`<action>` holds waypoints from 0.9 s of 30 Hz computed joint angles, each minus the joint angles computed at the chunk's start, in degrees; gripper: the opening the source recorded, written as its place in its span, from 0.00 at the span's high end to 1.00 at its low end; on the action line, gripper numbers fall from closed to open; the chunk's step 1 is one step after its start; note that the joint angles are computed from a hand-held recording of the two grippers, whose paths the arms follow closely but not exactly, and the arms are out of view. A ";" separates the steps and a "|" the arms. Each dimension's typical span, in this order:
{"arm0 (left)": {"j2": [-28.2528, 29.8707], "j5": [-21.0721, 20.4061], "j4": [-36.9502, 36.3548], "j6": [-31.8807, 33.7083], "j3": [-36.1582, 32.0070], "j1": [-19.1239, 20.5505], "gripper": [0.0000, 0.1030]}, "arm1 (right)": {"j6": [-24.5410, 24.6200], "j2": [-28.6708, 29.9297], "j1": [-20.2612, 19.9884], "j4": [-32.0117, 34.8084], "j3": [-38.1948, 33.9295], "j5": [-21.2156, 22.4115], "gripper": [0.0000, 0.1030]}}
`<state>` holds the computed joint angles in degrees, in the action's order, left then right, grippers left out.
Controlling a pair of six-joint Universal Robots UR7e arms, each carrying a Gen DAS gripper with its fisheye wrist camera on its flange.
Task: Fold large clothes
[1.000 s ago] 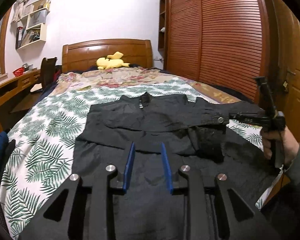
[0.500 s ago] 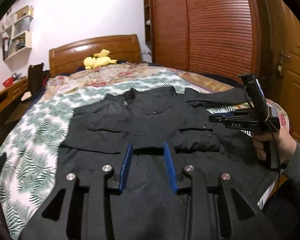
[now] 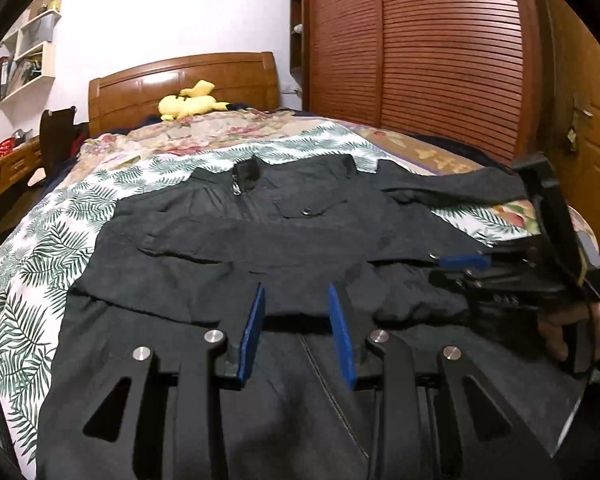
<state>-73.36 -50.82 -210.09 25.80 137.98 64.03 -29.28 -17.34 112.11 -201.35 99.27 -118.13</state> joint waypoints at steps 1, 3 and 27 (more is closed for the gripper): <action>0.64 -0.05 -0.64 0.28 -0.46 0.41 0.69 | -0.04 0.05 -0.01 0.03 0.00 -0.14 0.79; 0.42 -1.95 0.23 -0.51 -0.74 1.76 0.69 | -0.07 0.37 0.11 0.20 -0.29 -0.93 0.76; 1.64 -5.50 -2.95 -0.89 -0.59 4.43 0.69 | 3.10 -2.62 -0.78 -6.61 4.01 2.74 0.71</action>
<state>-71.72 -56.32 -213.05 24.91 137.38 68.46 -26.18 -19.96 111.33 -207.95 103.28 -115.39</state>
